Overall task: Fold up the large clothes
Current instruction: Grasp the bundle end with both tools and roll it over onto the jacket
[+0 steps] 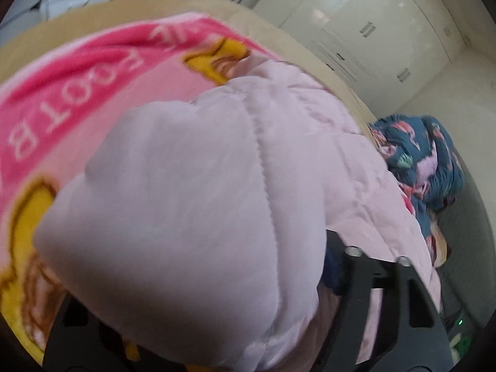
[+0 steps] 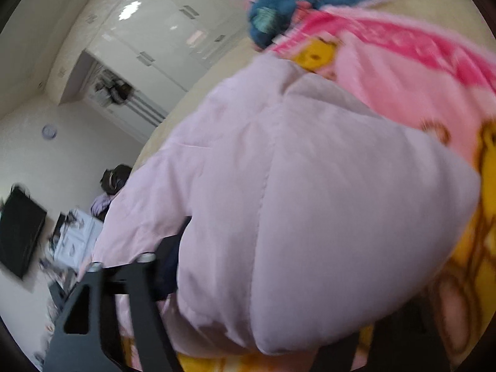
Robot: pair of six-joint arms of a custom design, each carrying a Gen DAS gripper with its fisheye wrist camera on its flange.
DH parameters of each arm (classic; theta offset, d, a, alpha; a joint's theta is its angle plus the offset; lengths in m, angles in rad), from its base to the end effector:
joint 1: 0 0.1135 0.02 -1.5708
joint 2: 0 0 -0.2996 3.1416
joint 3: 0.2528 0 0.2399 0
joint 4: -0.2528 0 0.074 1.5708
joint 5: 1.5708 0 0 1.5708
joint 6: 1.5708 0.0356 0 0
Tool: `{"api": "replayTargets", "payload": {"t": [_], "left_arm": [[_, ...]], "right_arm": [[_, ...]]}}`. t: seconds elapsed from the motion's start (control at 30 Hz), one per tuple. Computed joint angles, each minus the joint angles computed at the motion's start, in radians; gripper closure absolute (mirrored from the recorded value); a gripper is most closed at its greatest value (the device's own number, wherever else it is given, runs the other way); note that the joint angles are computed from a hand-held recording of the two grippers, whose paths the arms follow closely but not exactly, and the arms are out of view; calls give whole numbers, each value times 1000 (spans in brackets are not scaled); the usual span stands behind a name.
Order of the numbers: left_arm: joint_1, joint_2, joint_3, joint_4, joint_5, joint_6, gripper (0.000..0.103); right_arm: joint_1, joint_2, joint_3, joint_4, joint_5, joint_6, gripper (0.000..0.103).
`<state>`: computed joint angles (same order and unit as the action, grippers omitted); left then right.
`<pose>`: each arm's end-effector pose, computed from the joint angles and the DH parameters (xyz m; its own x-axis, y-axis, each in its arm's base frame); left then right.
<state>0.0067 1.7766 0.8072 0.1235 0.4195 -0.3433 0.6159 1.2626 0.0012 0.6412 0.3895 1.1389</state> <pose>0.3328 -0.0123 0.1695 -0.7937 -0.3127 -0.5217 -0.0034 0.8600 -0.5103 0.1254 0.0722 0.1339 -0.4549 0.7074 -0.5411 0.3127 0.6957 0.6467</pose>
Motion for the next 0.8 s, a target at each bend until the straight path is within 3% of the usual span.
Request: {"api": "replayTargets", "payload": {"t": [0.07, 0.17, 0.4, 0.5, 0.57, 0.7, 0.8], "left_arm": [[-6, -20, 10, -17, -5, 15, 60], [-30, -85, 7, -44, -41, 60, 69], [-41, -249, 36, -151, -44, 146, 73], [-20, -334, 26, -197, -21, 167, 73], [-1, -380, 14, -226, -2, 184, 73], [46, -473, -34, -277, 40, 226, 73], [73, -535, -77, -312, 58, 263, 73]], "right_arm": [[15, -57, 28, -82, 14, -51, 59], [92, -137, 135, -326, 97, -120, 67], [339, -233, 400, -756, 370, -225, 74], [489, -217, 520, -925, 501, -208, 74], [578, -201, 580, -1035, 571, -157, 74], [762, -145, 683, -1286, 696, 58, 75], [887, -81, 741, -1504, 743, 306, 75]]}}
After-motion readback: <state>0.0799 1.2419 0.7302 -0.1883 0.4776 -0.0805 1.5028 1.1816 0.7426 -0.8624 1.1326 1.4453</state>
